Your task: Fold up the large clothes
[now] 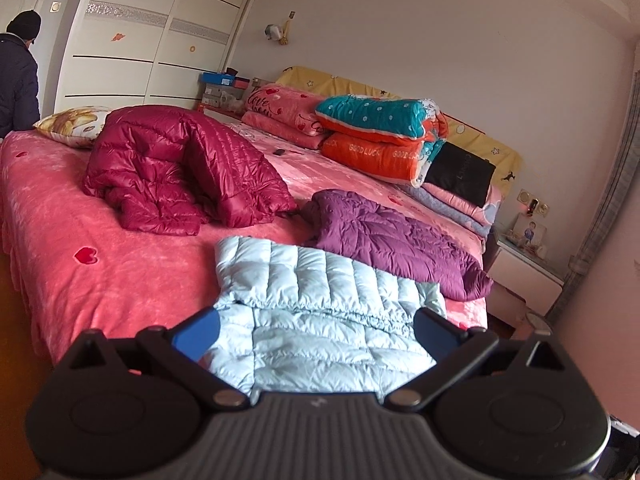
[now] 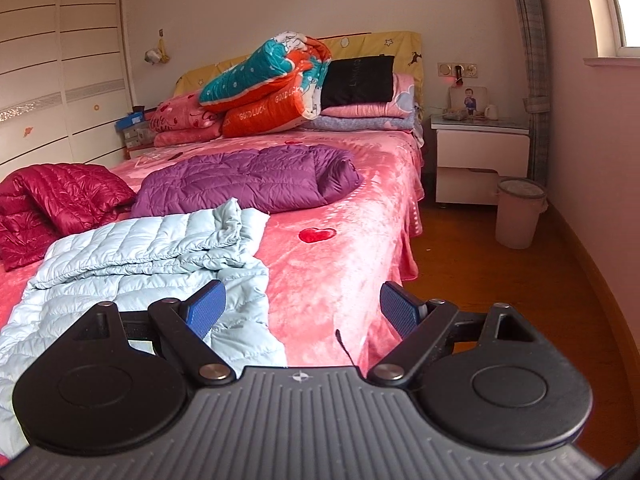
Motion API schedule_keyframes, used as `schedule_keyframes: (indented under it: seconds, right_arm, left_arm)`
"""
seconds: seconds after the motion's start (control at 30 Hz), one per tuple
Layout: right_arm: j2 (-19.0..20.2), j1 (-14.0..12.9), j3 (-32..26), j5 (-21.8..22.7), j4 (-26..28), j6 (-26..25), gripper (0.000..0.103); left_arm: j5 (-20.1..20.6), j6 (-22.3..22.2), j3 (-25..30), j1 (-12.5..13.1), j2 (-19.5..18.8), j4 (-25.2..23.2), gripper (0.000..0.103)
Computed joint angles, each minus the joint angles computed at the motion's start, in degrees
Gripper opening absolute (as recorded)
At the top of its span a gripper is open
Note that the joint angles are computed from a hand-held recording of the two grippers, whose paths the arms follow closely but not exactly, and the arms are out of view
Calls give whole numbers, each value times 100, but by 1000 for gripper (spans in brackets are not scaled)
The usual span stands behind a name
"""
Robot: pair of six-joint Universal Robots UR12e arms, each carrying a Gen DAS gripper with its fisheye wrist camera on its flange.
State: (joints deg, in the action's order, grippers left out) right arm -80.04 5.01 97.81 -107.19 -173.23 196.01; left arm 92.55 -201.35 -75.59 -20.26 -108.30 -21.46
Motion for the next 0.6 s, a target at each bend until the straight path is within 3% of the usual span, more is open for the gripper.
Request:
schedule_keyframes:
  seconds: [0.13,0.3,0.43,0.6]
  right_arm:
    - [-67,2,102,-62,-33,68,103]
    - [-131,-48,198,108,-60,225,103]
    - [-218,-234,278,867,184,556,103]
    - [-224,-489,156,1828,1173,731,103]
  left_arm:
    - [-9,-35,-238,24,156,-109,102]
    - [-438,-311,-539,154,311,-270,102]
    - [-944,-608,-680,295,338,-554,102]
    - [-1288,-838,-798,415,282,-907,101]
